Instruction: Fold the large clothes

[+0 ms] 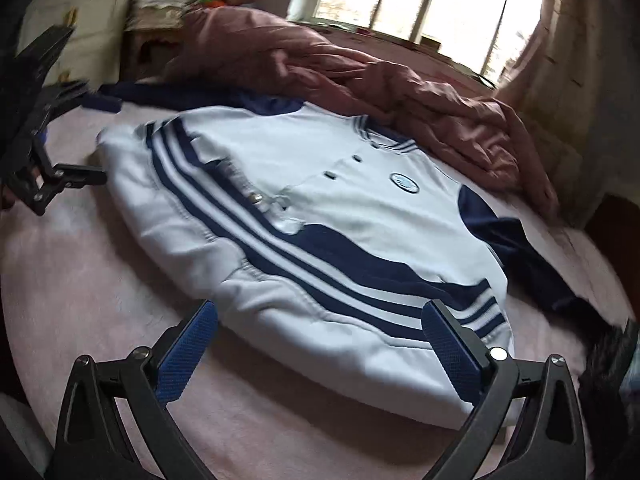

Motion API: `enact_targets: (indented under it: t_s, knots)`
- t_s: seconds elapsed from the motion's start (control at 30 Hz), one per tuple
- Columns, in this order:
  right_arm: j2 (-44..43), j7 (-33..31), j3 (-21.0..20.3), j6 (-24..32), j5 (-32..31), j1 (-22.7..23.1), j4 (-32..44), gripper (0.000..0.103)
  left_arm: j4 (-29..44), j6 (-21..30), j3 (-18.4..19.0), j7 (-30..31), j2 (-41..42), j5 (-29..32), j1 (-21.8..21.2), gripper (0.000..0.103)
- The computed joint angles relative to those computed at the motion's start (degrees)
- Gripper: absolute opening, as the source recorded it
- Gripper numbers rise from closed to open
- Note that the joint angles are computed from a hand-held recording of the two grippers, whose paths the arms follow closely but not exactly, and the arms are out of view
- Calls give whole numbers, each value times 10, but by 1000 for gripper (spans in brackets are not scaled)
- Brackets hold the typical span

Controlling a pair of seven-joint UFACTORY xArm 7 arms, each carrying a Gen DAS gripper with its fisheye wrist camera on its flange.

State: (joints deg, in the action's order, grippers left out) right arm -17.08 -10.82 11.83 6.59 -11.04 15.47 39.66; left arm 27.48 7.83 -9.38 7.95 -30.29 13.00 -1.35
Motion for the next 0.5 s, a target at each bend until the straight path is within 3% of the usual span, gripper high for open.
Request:
enact_targets:
  t_s: [0.07,0.13,0.2,0.3,0.4,0.43,0.5]
  knots:
    - [15,47,56,21,-58,-53,14,103,1,-3,-61,-37,9,34,57,103]
    - [32,111,97,42,-128,-96,29,103,14,9,-95,-75,27,54,89,103]
    - [42,147,89,46,-155,-96,39,103,23,-1,-138,-127,40,94,139,103]
    - [44,249,116,58,-246,-143,53,103,28,-19,-179,-200,30,140,203,103]
    - [39,363,153,83,-368,-201,69,103,25,-28,-160,-217,26,157,210,103]
    - [40,367,137,77,-371,-193,67,103,25,-24,-144,-213,29,156,201,103]
    - [44,315,87,73,-311,-148,65,103,25,-32,-108,-199,39,150,181,103]
